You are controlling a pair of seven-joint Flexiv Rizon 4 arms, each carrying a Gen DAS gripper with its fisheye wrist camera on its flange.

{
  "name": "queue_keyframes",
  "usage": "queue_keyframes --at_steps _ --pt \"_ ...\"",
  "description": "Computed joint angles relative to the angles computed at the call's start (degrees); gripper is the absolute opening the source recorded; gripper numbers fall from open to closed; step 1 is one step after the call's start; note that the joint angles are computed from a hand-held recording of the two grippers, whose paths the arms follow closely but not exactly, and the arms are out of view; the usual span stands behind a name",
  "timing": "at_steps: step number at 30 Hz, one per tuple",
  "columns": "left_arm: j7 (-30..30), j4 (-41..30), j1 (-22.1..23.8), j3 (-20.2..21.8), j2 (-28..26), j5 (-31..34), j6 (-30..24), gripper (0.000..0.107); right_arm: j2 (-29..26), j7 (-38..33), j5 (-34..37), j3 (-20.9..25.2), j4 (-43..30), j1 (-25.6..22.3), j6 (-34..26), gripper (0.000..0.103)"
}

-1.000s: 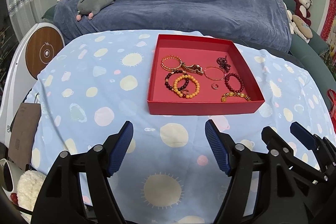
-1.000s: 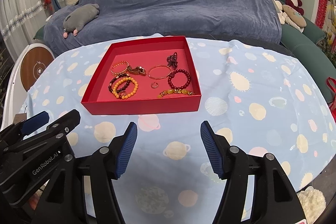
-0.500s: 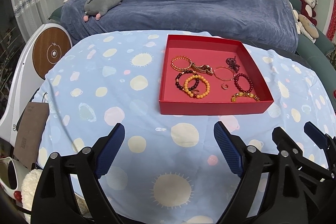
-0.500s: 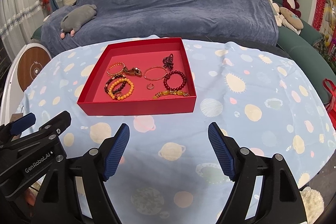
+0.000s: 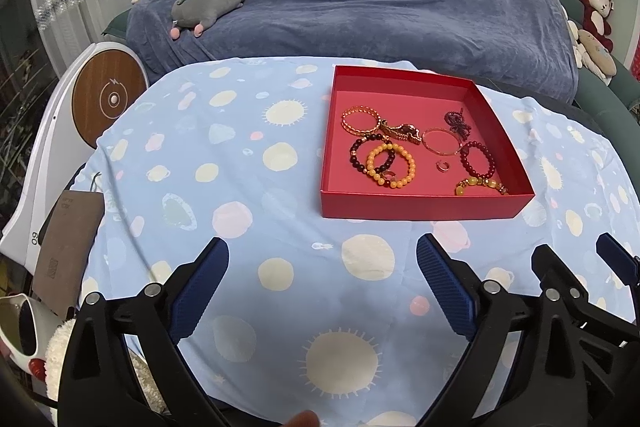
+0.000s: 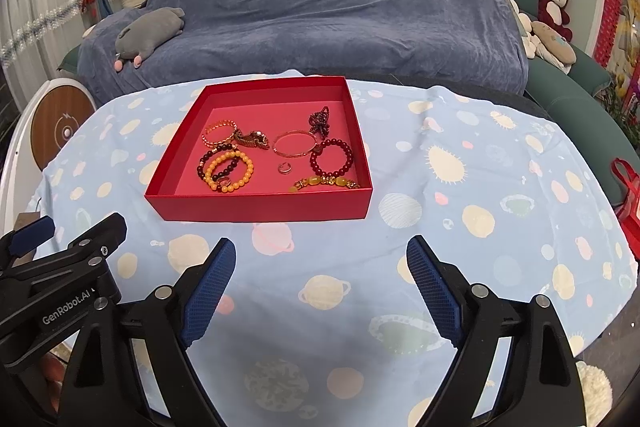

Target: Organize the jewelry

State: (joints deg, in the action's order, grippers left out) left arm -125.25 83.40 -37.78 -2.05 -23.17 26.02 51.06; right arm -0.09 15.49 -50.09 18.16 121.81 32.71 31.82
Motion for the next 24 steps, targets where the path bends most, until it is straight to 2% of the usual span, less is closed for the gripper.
queue_keyframes --at_steps 5,8,24 --pt "-0.20 0.06 -0.15 0.07 0.16 0.48 -0.04 0.091 0.04 0.54 0.11 0.04 0.20 -0.01 0.05 0.087" --pt "-1.29 -0.27 -0.56 0.44 0.20 1.36 -0.63 0.092 0.25 0.98 0.37 0.10 0.39 -0.05 0.14 0.097" --pt "-2.18 -0.07 -0.43 0.15 0.51 2.13 -0.41 0.093 0.45 1.06 0.44 0.30 0.50 0.00 0.08 0.096"
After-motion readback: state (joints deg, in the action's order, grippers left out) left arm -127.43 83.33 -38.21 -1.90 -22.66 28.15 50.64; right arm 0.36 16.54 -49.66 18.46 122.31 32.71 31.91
